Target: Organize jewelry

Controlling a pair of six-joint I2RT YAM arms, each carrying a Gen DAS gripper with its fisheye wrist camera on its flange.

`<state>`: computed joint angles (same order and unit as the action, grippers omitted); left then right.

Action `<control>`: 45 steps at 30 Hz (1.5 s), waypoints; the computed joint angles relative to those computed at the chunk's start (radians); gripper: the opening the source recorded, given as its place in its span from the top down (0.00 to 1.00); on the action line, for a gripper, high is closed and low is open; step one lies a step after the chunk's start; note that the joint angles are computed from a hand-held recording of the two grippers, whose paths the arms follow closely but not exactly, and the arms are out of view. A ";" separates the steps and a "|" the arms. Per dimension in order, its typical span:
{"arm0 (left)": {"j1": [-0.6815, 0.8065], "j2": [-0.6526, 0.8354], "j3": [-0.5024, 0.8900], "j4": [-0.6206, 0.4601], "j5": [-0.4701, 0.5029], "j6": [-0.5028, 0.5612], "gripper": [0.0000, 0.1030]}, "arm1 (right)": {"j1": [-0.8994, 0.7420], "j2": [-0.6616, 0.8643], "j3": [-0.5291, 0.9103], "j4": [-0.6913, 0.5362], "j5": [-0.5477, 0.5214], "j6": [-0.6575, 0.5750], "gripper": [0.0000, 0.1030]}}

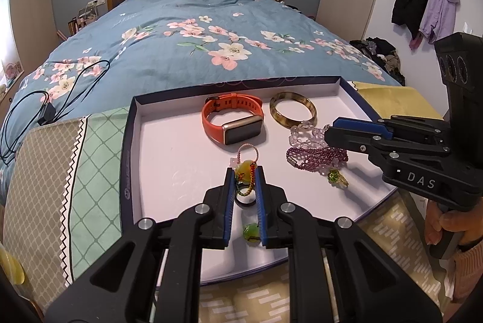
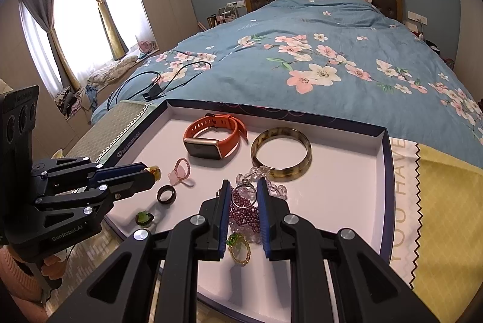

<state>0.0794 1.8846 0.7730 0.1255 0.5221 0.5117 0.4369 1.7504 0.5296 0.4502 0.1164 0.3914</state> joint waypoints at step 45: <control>0.276 -0.386 -0.340 0.147 0.210 0.038 0.05 | 0.332 -0.337 -0.224 -0.036 0.487 0.132 0.07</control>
